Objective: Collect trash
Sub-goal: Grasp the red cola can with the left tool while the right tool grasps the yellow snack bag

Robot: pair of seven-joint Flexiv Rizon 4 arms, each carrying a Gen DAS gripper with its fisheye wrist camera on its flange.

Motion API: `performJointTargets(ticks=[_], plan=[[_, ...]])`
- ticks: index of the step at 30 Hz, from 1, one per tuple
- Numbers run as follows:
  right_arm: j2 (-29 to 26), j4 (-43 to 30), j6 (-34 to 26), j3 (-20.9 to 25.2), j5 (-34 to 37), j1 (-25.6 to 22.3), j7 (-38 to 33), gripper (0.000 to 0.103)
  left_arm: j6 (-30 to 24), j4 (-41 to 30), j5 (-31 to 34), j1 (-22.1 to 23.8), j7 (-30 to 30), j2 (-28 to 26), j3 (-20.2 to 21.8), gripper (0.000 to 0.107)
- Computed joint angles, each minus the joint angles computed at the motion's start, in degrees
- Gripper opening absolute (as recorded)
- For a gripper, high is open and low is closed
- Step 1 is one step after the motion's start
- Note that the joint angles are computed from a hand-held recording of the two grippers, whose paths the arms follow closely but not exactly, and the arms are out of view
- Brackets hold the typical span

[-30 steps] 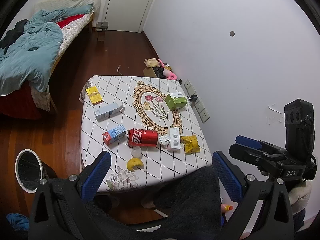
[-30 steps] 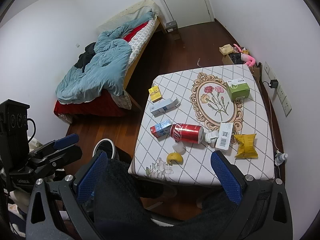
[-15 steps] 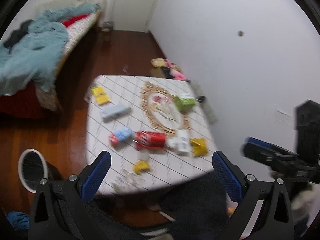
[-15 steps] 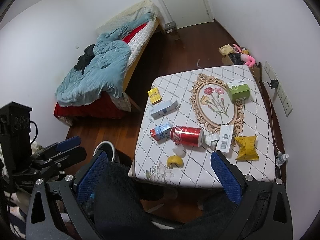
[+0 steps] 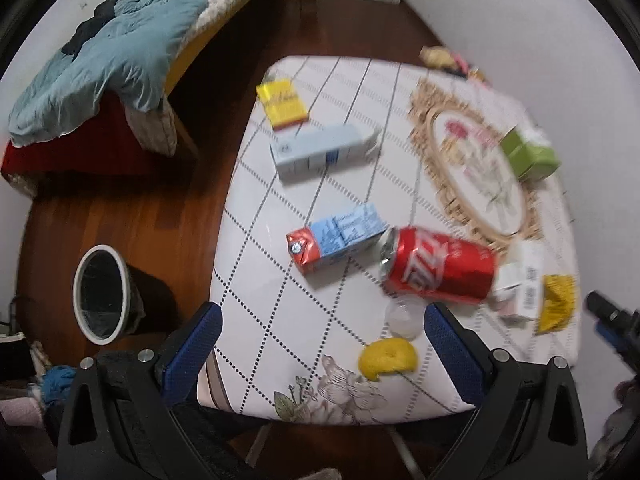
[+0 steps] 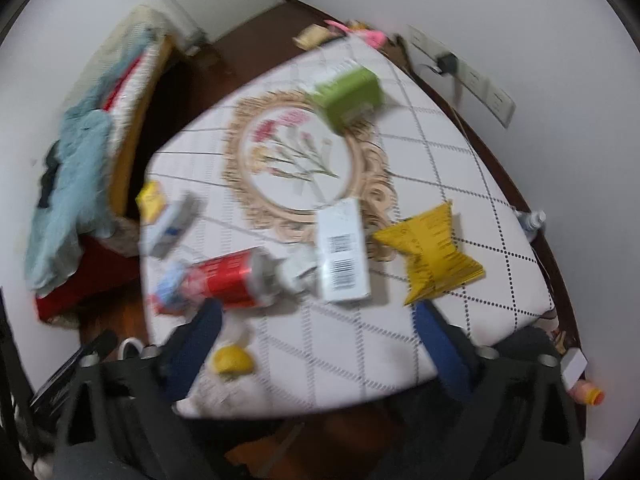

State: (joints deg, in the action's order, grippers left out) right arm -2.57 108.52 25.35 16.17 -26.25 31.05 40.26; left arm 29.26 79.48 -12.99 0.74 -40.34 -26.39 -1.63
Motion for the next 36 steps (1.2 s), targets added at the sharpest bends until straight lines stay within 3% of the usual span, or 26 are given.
performJointTargets(ticks=[2,5,9,14,17,21,23,25,26,28,31,32,33,36], plan=[[1.17,1.71,-2.08,0.19,2.44,-0.49,1.11,0.085,-0.34,0.05,1.45,-0.69,-0.53,-0.38,0.32,0.103],[1.51,2.53,-4.47,0.01,10.55,-1.82,-4.49,0.086,-0.18,1.55,3.23,-1.57,-0.42,-0.27,0.52,0.103],[1.68,7.11,0.69,-0.45,12.94,-3.64,-7.67,0.087,-3.44,1.35,4.32,-2.61,-0.88,-0.47,0.23,0.103],[0.74,11.49,7.63,-1.22,13.41,-5.29,-7.81,0.086,-14.8,-4.02,1.94,-3.39,-7.15,-2.89,-0.55,0.103],[1.72,14.52,11.26,-0.97,11.32,-5.56,-4.27,0.058,-20.14,-7.49,-0.38,-3.98,-13.58,-5.4,-1.15,0.103],[3.91,16.51,12.05,0.1,12.45,-5.33,-0.38,0.054,-25.7,-11.96,-3.94,-4.9,-24.29,-9.59,-2.07,0.102],[4.84,17.82,13.79,0.58,12.77,-5.27,0.3,0.055,-26.4,-13.47,-5.29,-5.34,-29.53,-11.44,-2.31,0.098],[5.41,19.13,16.27,0.65,12.7,-5.52,0.44,0.064,-26.55,-14.43,-6.28,-5.62,-33.7,-12.89,-2.57,0.08],[5.09,19.02,16.58,0.94,11.7,-5.27,1.84,0.073,-26.18,-14.44,-6.85,-5.6,-34.96,-13.31,-2.82,0.079],[5.13,18.54,15.08,0.8,11.35,-5.21,1.13,0.074,-24.33,-13.43,-8.12,-5.4,-35.4,-13.35,-3.61,0.072],[4.43,17.94,14.3,0.12,11.85,-5.61,-1.72,0.074,-21.17,-12.28,-5.71,-6.37,-32.39,-12.17,-3.62,0.07],[3.84,17.54,14.22,-0.11,11.81,-5.71,-2.18,0.07,-20.17,-11.7,-5.17,-6.57,-31.27,-11.77,-3.65,0.069],[3.73,17.51,13.8,-0.18,11.92,-5.78,-2.44,0.056,-18.9,-11.01,-4.4,-6.86,-30.09,-11.21,-3.54,0.068],[3.8,16.79,12.13,-0.18,11.54,-5.76,-2.51,0.044,-15.36,-9.23,-2.59,-7.04,-24.81,-9.81,-3.54,0.066]])
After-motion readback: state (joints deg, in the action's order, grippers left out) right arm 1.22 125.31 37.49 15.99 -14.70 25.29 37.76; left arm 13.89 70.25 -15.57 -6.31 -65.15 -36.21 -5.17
